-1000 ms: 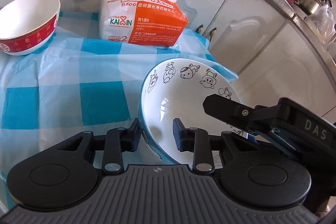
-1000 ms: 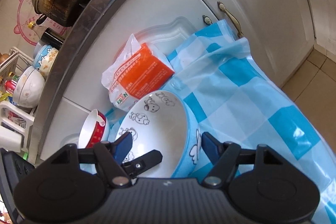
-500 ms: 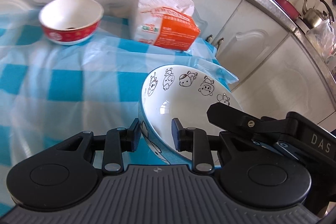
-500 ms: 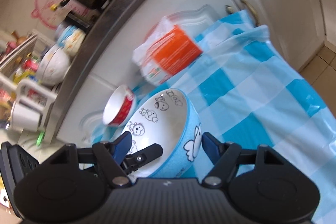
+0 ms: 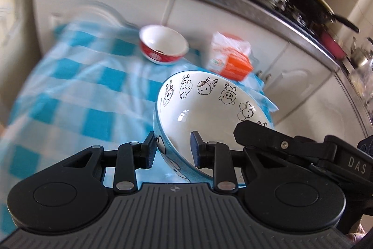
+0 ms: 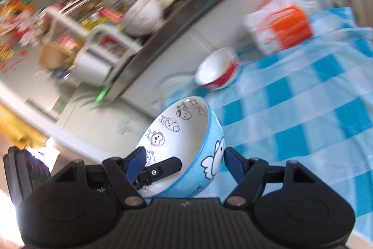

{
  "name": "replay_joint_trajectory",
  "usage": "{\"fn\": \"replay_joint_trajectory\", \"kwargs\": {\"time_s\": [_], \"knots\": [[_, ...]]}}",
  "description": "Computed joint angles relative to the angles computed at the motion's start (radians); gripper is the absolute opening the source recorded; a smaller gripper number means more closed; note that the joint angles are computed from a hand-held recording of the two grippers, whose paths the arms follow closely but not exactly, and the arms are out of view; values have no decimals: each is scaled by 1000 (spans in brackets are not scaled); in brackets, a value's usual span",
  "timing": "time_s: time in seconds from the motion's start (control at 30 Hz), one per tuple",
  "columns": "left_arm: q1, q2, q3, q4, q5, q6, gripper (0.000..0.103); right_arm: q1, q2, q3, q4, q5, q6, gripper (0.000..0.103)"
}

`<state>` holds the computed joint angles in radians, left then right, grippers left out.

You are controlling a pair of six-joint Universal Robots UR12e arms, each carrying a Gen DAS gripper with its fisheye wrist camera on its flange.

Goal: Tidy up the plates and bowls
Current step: 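Lift the cartoon-print bowl with both tools and carry it over the pink-flower bowl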

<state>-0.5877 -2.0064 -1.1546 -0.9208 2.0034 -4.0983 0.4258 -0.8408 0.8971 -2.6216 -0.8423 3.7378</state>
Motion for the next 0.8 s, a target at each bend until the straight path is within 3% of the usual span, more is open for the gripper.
{"fn": "replay_joint_trajectory", "kwargs": {"time_s": [0.27, 0.43, 0.6, 0.8], "knots": [[-39, 80, -64, -108, 129, -142, 31, 28, 18, -50, 80, 172, -90, 74], [-59, 112, -105, -202, 152, -245, 31, 47, 2, -33, 215, 228, -244, 74], [-63, 137, -166, -232, 106, -341, 31, 59, -12, -23, 377, 235, -375, 74], [-66, 138, -198, -223, 109, -383, 31, 72, -22, -21, 477, 175, -483, 74]]}}
